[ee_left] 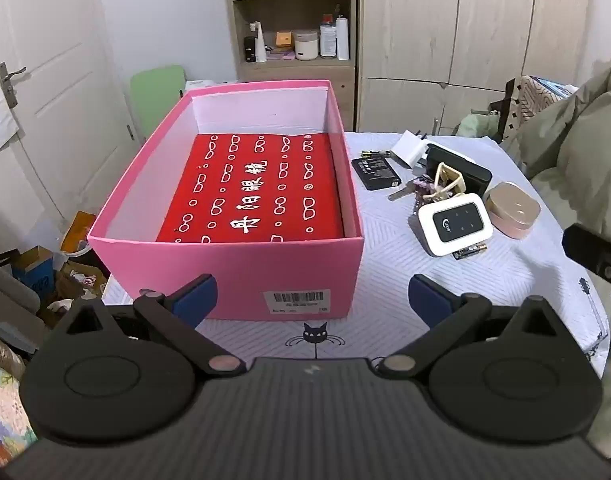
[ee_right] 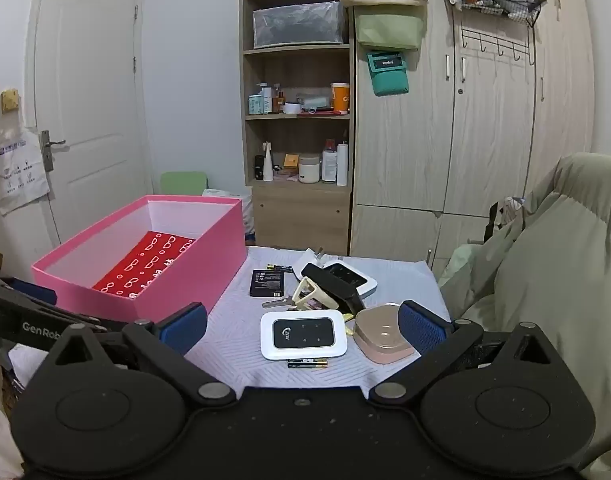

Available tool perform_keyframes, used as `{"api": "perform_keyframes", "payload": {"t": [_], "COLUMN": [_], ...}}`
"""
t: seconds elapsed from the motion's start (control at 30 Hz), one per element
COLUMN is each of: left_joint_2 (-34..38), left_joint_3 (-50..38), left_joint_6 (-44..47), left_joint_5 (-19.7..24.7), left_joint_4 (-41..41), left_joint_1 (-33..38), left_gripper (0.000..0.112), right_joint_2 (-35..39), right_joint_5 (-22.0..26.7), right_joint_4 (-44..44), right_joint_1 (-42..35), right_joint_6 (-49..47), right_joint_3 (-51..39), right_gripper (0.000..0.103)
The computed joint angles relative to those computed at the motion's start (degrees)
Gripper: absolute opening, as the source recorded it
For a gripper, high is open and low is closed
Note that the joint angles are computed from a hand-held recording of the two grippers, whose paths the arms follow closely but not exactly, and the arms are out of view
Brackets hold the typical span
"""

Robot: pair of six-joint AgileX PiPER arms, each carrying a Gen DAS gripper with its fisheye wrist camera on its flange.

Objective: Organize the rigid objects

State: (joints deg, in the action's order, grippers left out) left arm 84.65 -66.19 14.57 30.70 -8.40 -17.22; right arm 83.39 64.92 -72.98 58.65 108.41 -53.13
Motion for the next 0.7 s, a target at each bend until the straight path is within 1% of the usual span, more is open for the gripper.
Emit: {"api": "perform_keyframes", "payload": {"t": [0.07,0.17,0.2,0.23,0.27,0.33,0.4,0.47,0.5,0.7], "left_joint_2": [-0.03,-0.03,1.33,1.14,1.43,1.52,1.28,0.0,-0.23,-1.19], "left_joint_3": [-0.03,-0.25,-2.12,-1.72,-2.18,-2.31,-2.01,0.19,0.61,2.02], "left_joint_6": [0.13,2.07,5.14,6.6,7.76,7.43,5.97,0.99,0.3,2.42], "left_joint_5": [0.15,0.93,2.29,2.13,2.68,2.59,1.7,-0.81,-1.48,-3.89], "left_joint_4": [-0.21,-2.75,-6.03,-7.02,-8.23,-7.8,-6.18,-2.86,-2.45,-5.96], "left_joint_1": [0.05,0.69,2.56,3.23,3.85,3.92,3.25,1.58,1.42,2.19], "left_gripper": [0.103,0.103,0.103,0.103,0.103,0.103,0.103,0.103,0.103,0.103], "right_joint_2": [-0.4,-1.19,0.37,0.46,-0.37,0.07,0.41,0.27,0.21,0.0], "right_joint_5": [-1.02,-1.83,-0.56,-0.96,-1.3,-0.5,-1.61,-2.37,-2.88,-3.51], "right_joint_4": [-0.23,-0.83,-0.05,0.42,-0.62,-0.88,-0.15,-0.29,-0.17,-0.71], "right_joint_1": [-0.34,-1.07,-0.65,-1.07,-0.87,-0.04,-1.09,-1.48,-1.8,-2.2], "right_joint_6": [0.69,1.42,-0.83,-1.38,0.36,1.1,-0.57,-0.62,-0.96,-0.93], "right_joint_3": [0.21,1.02,-0.62,-0.97,0.8,0.95,-0.29,-0.11,-0.14,0.32], "right_gripper": [0.103,0.103,0.103,0.103,0.103,0.103,0.103,0.103,0.103,0.103]}}
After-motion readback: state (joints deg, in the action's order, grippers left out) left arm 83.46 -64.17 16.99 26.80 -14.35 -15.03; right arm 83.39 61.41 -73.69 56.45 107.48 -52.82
